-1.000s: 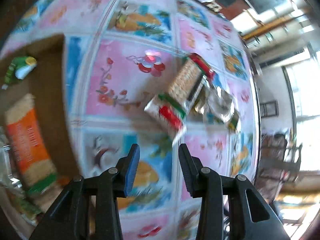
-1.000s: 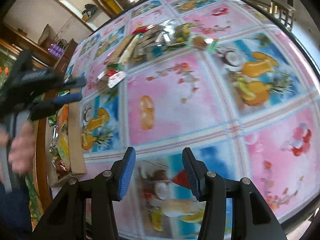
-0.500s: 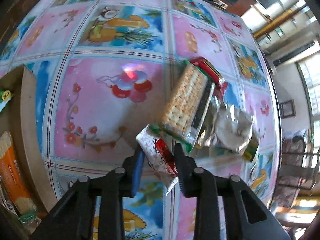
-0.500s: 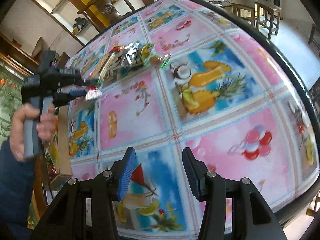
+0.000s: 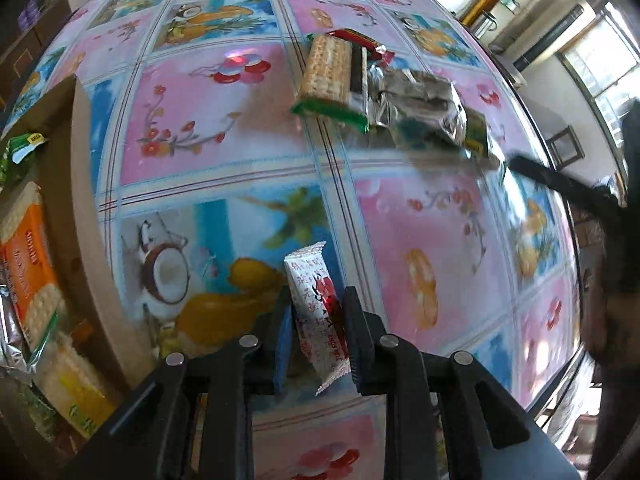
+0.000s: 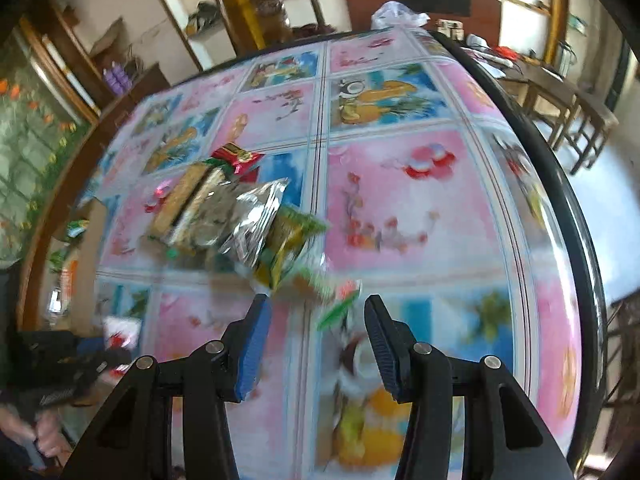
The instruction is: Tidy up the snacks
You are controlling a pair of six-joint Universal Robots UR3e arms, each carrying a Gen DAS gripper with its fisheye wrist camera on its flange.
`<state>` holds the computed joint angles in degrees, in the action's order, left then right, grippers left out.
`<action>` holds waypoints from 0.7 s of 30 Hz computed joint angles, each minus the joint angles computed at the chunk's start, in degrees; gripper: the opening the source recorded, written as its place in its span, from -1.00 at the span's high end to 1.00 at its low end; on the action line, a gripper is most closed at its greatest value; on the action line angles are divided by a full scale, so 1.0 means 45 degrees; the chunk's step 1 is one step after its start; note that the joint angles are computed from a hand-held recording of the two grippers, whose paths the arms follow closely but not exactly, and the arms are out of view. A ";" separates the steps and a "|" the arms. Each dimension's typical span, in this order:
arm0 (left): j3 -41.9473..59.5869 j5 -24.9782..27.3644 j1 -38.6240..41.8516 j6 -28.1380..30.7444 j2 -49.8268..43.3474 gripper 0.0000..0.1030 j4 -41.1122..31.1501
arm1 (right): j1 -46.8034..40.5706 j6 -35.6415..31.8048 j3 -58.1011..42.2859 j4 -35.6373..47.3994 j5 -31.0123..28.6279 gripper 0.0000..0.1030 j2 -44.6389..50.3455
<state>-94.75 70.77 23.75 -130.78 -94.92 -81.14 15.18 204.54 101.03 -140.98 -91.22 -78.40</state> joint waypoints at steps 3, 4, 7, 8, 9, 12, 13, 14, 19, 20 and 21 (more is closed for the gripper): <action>-0.0505 0.0073 0.0217 0.0436 0.0381 0.56 0.0301 | -0.0086 -0.0577 -0.0842 0.0381 -0.0123 -0.01 0.0944; -0.0756 0.0060 0.0282 0.0525 0.0580 0.56 0.0372 | -0.0093 -0.0621 -0.0748 0.0135 -0.0144 -0.01 0.0960; -0.0885 -0.0042 0.0332 0.0705 0.0644 0.56 0.0446 | 0.0009 -0.0674 -0.0721 0.0235 -0.0151 0.00 0.0897; -0.0927 -0.0034 0.0320 0.0758 0.0664 0.56 0.0495 | 0.0098 -0.0711 -0.0611 0.0200 -0.0162 0.00 0.0844; -0.1030 -0.0020 0.0395 0.0900 0.0790 0.55 0.0489 | 0.0188 -0.0674 -0.0536 0.0179 -0.0153 0.00 0.0814; -0.1278 0.0010 0.0282 0.0944 0.0925 0.54 0.0806 | 0.0538 -0.0666 -0.0757 0.0751 -0.0234 0.27 0.1032; -0.1362 0.0006 0.0265 0.0972 0.0974 0.54 0.0901 | 0.1076 -0.0579 -0.0793 0.0642 -0.1042 0.29 0.1145; -0.1440 -0.0031 0.0272 0.0978 0.1016 0.54 0.0974 | 0.1330 -0.0450 -0.0767 0.0602 -0.1339 0.30 0.1151; -0.1947 -0.0170 0.0377 0.1312 0.1359 0.56 0.1305 | 0.2242 0.1215 0.0134 0.0177 -0.1530 0.83 0.0464; -0.1896 -0.0201 0.0398 0.1348 0.1335 0.57 0.1187 | 0.2342 0.1561 0.0371 0.0033 -0.1412 0.83 0.0283; -0.1906 -0.0201 0.0442 0.1485 0.1396 0.57 0.1090 | 0.2566 0.2017 0.0835 -0.0266 -0.1274 0.83 -0.0022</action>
